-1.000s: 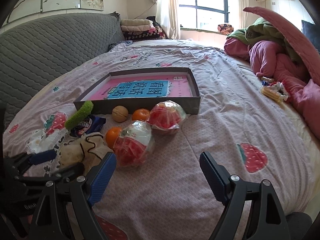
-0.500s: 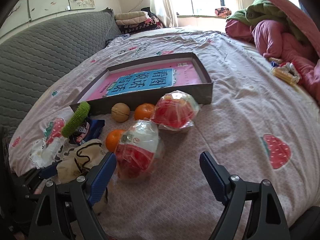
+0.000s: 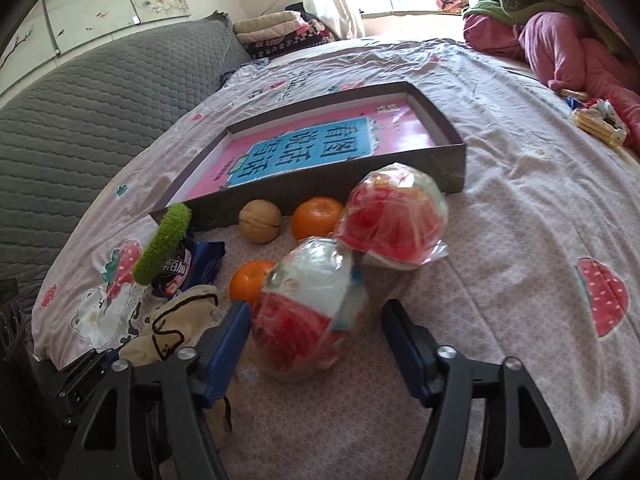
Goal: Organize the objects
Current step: 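Grasp the cream mesh pouch with the left tool while the right tool grasps the plastic-wrapped red item, then carry the pouch into the gray tray with the left tool while the right tool carries the red item there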
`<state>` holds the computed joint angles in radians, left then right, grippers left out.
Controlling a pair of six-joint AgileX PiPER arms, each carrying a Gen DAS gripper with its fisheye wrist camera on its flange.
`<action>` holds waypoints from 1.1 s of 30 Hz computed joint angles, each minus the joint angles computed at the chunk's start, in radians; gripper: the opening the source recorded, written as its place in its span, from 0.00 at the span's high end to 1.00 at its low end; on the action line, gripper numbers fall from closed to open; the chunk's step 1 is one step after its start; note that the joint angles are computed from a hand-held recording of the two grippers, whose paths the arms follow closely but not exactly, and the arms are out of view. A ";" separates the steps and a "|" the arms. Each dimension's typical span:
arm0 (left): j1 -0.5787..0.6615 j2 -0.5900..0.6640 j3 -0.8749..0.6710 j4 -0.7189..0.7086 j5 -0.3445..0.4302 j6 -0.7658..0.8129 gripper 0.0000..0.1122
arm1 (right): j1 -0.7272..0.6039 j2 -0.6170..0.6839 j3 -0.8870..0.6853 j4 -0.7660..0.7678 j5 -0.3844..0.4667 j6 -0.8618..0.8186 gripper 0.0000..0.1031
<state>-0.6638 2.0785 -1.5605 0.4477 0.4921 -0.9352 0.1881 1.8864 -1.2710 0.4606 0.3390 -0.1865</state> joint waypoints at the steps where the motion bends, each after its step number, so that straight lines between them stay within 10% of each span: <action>1: 0.001 -0.003 0.004 0.001 -0.004 -0.002 0.54 | 0.003 0.002 -0.002 -0.001 -0.001 -0.003 0.41; 9: 0.014 -0.033 0.045 -0.054 -0.052 0.041 0.84 | 0.005 -0.013 0.026 0.105 -0.035 -0.140 0.45; 33: -0.077 -0.168 0.099 0.389 0.053 -0.344 0.86 | 0.025 -0.204 0.183 0.277 -0.176 -0.414 0.46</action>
